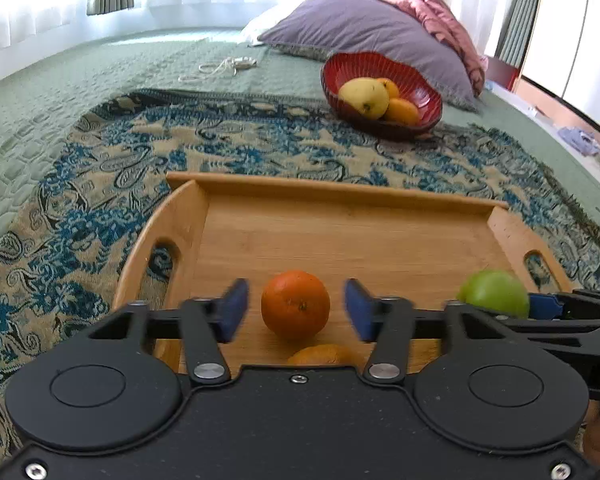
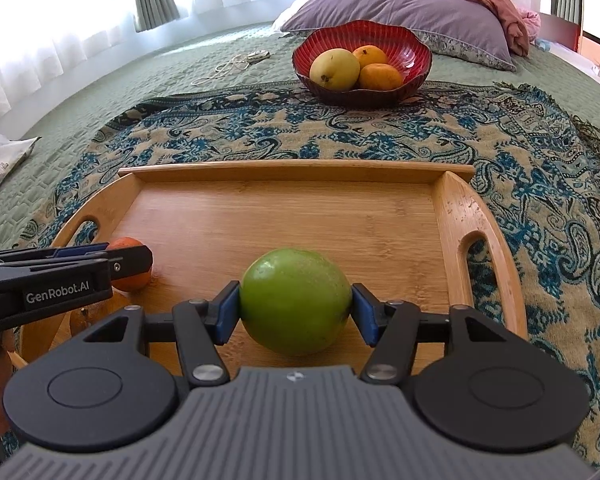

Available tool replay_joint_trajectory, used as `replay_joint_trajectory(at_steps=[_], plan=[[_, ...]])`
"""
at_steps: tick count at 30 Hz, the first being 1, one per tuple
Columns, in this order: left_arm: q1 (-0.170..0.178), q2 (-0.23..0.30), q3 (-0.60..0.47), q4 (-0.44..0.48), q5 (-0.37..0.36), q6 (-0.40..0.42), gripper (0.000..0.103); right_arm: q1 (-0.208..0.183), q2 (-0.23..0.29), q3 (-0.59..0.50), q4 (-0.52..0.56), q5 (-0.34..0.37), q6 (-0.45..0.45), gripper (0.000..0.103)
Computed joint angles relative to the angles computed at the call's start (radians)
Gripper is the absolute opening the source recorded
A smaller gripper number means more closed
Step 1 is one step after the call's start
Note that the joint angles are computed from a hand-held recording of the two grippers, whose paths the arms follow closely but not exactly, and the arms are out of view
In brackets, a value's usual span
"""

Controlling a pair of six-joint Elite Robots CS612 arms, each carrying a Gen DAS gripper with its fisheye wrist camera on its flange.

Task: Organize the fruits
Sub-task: 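Release the tangerine on the tray with the left tool while the right tool releases the apple, then withdraw both open tools from the tray toward the remaining fruit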

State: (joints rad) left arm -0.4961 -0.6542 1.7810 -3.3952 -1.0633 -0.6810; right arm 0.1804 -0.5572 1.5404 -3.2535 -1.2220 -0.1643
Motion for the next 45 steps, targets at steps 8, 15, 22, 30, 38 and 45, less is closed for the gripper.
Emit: replay_joint_trajectory(at_steps=[8,15,22,30,38,45], plan=[[-0.011,-0.02,0.04,-0.056,0.027,0.007,0.084,-0.007,-0.008,0.029,-0.065,0.015,-0.031,0.09],[-0.044,-0.048,0.11,-0.128,0.081,0.082,0.094,-0.025,-0.026,0.097,-0.19,0.035,-0.101,0.099],[-0.077,-0.064,0.17,-0.188,0.113,0.088,0.099,-0.044,-0.041,0.165,-0.299,0.077,-0.124,0.103],[-0.12,-0.063,0.214,-0.246,0.153,0.114,0.101,-0.053,-0.042,0.23,-0.42,0.099,-0.14,0.103],[-0.143,-0.064,0.244,-0.273,0.157,0.1,0.102,-0.061,-0.04,0.272,-0.52,0.119,-0.131,0.103],[-0.149,-0.063,0.266,-0.292,0.15,0.06,0.102,-0.069,-0.028,0.305,-0.622,0.133,-0.13,0.103]])
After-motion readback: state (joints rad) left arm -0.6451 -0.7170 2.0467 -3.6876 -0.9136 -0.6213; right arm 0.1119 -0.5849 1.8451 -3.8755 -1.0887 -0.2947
